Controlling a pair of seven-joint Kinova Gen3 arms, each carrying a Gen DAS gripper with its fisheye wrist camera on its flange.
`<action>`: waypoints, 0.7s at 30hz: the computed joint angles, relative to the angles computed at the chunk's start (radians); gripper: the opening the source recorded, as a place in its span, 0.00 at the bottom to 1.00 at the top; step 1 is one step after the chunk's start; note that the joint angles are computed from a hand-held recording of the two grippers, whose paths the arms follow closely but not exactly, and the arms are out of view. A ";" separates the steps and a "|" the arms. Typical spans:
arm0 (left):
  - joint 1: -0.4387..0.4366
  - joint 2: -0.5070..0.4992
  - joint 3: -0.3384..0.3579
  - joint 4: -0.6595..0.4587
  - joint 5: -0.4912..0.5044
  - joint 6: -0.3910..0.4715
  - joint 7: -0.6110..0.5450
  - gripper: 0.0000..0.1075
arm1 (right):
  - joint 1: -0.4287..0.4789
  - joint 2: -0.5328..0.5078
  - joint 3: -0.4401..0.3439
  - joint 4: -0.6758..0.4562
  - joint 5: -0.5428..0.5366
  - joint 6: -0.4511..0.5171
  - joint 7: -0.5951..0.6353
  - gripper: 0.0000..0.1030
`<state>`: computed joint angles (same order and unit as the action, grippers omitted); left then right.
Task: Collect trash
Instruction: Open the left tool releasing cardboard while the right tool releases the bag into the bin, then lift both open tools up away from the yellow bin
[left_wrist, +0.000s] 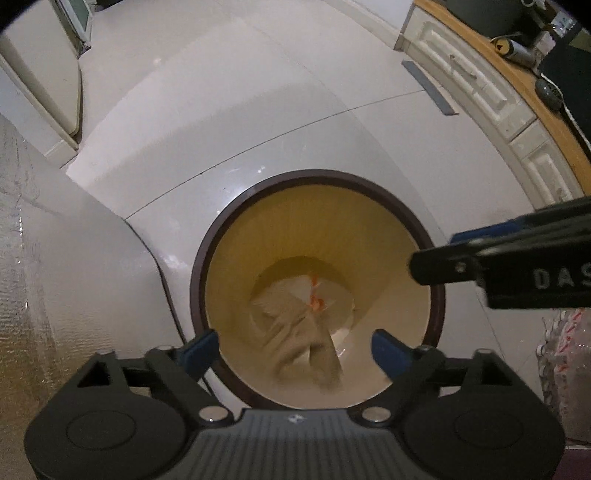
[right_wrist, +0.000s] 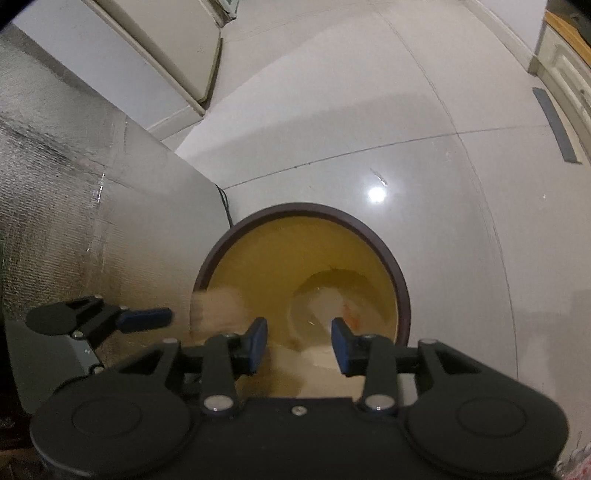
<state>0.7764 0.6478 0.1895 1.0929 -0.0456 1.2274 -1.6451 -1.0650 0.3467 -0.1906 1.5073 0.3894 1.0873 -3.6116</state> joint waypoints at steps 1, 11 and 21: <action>0.002 0.002 -0.003 -0.004 -0.001 0.007 0.008 0.88 | -0.003 0.001 0.000 0.001 0.000 0.000 -0.006 0.38; -0.002 -0.002 -0.007 -0.013 -0.002 0.047 0.041 0.93 | -0.018 -0.012 -0.009 0.007 -0.010 0.018 -0.062 0.46; 0.008 -0.026 -0.015 -0.013 -0.017 0.072 0.093 0.96 | -0.053 -0.025 -0.023 -0.009 0.016 0.081 -0.111 0.88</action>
<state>0.7843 0.6218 0.1742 1.0796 -0.0630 1.2989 -1.5525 -1.1178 0.3219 -0.2137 1.4979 0.4050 1.1682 -3.7227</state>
